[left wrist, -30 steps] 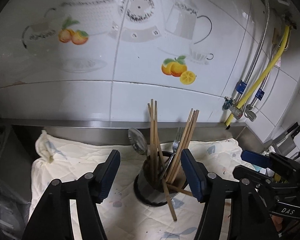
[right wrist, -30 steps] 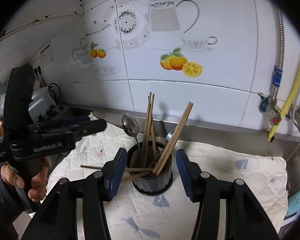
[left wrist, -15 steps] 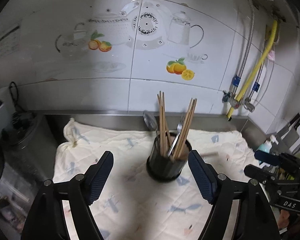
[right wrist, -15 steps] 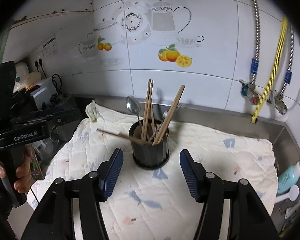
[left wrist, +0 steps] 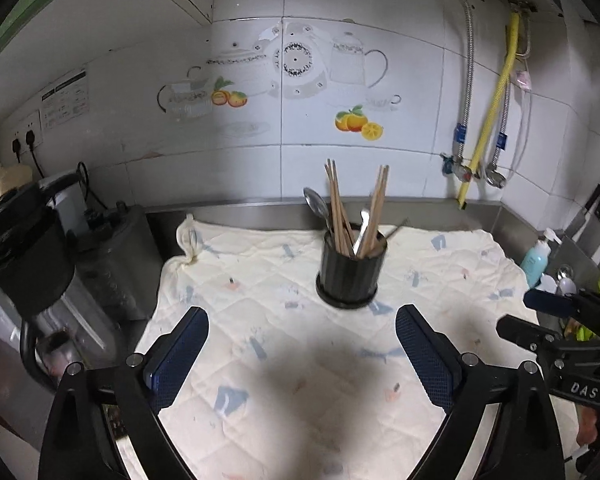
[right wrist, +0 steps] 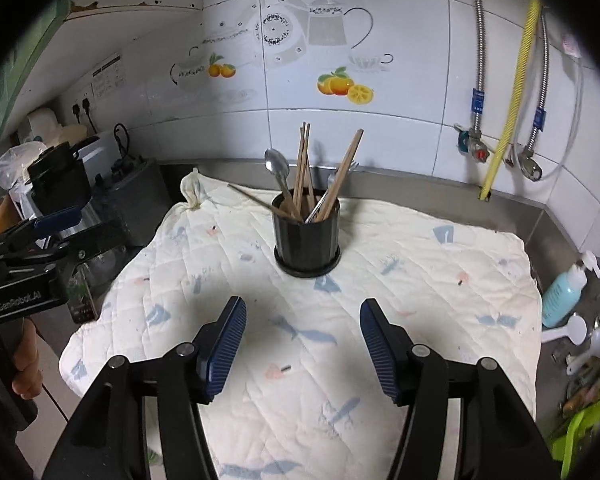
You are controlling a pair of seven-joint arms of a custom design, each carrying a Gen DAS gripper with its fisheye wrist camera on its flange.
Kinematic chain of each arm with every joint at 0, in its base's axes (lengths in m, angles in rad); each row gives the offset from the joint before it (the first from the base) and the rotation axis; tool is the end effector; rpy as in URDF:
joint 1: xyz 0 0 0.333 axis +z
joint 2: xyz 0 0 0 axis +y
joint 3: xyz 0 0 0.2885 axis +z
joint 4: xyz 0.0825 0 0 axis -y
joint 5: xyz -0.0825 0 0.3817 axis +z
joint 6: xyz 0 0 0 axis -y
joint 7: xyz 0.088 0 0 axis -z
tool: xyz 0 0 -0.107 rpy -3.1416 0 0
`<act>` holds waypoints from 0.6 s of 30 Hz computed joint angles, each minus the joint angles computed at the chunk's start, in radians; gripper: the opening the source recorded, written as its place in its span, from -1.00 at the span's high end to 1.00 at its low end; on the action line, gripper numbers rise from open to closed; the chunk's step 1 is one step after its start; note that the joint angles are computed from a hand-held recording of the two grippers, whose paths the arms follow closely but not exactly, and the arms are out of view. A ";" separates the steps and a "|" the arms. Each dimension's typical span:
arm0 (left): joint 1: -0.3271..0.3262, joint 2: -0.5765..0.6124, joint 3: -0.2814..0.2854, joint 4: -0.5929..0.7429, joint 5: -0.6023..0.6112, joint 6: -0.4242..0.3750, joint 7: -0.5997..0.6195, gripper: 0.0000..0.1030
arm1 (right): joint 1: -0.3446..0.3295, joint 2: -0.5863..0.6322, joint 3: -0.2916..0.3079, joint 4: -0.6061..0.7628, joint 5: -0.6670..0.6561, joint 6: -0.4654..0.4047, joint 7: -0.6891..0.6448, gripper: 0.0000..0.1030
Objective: Organize utensils
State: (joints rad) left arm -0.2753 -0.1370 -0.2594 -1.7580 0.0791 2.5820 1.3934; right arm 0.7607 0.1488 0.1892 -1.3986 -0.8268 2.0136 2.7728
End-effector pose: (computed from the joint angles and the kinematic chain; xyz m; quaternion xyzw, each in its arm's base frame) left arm 0.4817 -0.3004 0.7013 -0.4832 0.7437 -0.3968 0.2368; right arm 0.4099 0.4805 0.6608 -0.6116 0.6598 -0.3037 0.3136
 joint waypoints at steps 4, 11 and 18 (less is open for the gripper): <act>0.003 -0.093 -0.002 -0.115 0.008 0.001 -0.031 -0.98 | 0.020 -0.006 0.011 -0.016 -0.026 -0.035 0.035 -0.26; 0.005 -0.184 0.011 -0.242 -0.040 0.002 -0.048 -0.98 | 0.033 -0.022 0.028 -0.066 -0.010 -0.056 0.074 -0.27; 0.002 -0.209 0.007 -0.285 -0.059 -0.004 -0.053 -0.98 | 0.019 -0.061 0.044 -0.137 0.011 -0.032 0.123 -0.27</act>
State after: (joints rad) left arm -0.2737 -0.3456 -0.2519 -2.0430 0.0200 2.5780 1.3405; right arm 0.7798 0.0878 0.2332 -1.5360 -0.8159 1.9811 2.8956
